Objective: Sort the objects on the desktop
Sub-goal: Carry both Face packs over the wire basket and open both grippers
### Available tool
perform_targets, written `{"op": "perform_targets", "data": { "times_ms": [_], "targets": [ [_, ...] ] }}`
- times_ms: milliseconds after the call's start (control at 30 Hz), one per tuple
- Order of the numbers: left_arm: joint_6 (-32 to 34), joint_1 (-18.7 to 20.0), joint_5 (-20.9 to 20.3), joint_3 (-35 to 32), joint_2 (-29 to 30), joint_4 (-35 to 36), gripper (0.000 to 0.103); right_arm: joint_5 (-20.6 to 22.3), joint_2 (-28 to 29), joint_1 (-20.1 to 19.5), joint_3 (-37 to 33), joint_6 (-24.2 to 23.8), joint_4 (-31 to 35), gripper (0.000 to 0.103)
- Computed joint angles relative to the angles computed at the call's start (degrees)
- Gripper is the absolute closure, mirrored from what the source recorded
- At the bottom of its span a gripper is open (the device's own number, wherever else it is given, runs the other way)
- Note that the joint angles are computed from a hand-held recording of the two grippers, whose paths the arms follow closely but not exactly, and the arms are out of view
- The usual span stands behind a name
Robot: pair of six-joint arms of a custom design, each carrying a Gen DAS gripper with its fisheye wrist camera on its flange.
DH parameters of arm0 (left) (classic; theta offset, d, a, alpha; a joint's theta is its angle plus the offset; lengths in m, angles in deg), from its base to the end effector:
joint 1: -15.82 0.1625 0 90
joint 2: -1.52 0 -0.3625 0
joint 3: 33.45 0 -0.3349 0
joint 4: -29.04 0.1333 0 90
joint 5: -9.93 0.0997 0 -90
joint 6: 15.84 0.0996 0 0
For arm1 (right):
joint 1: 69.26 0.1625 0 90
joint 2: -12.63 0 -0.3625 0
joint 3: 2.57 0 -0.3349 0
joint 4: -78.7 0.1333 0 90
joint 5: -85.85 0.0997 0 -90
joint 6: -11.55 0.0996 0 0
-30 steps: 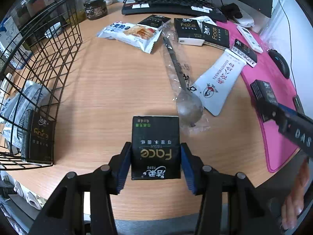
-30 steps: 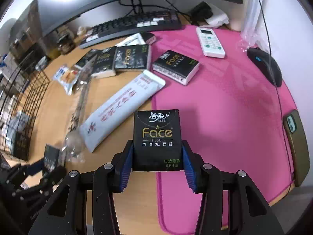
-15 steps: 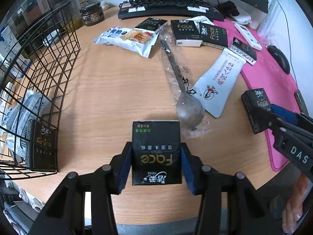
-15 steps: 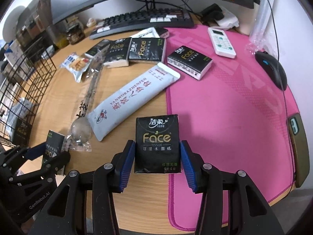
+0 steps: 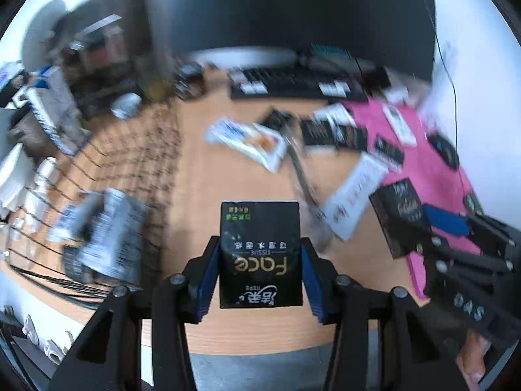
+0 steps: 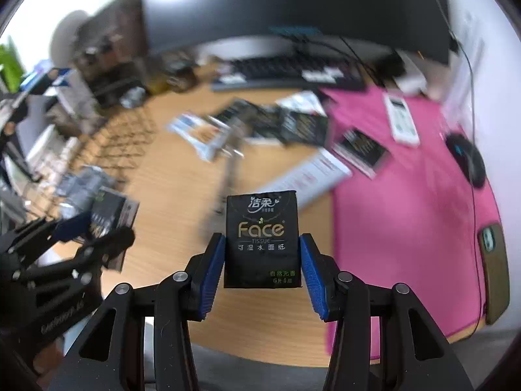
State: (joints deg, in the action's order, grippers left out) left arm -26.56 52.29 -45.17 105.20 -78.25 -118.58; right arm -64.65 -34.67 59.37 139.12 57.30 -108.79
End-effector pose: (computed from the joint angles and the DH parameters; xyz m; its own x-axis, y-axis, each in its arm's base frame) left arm -0.1566 -0.3524 0.1487 -0.6186 0.5448 -0.5661 0.7011 0.7080 -0.0848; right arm 0.2377 -0.2228 0.0514 -0.7355 0.3699 0.5677 -0.1384 0.7382 -0.6603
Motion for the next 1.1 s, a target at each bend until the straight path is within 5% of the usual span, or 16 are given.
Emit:
{"op": "perform_targets", "data": {
  "times_ms": [167, 400, 767, 1100],
  "targets": [
    [1.68, 1.78, 4.84, -2.37, -7.00, 0.61, 0.051, 1.83, 3.08, 4.02, -9.74, -11.66, -1.38, 0.056],
    [5.06, 9.80, 12.71, -8.39, -6.98, -0.72, 0.051, 7.07, 11.71, 3.86, -25.71, -25.49, 0.33, 0.056],
    [10.26, 21.63, 9.37, -17.86, -0.25, -1.47, 0.051, 13.17, 20.02, -0.26, -37.14, -31.83, 4.47, 0.055],
    [11.21, 21.41, 10.21, -17.19, -0.17, -3.67, 0.051, 12.42, 20.74, -0.37, -37.00, -32.48, 1.81, 0.052]
  ]
}}
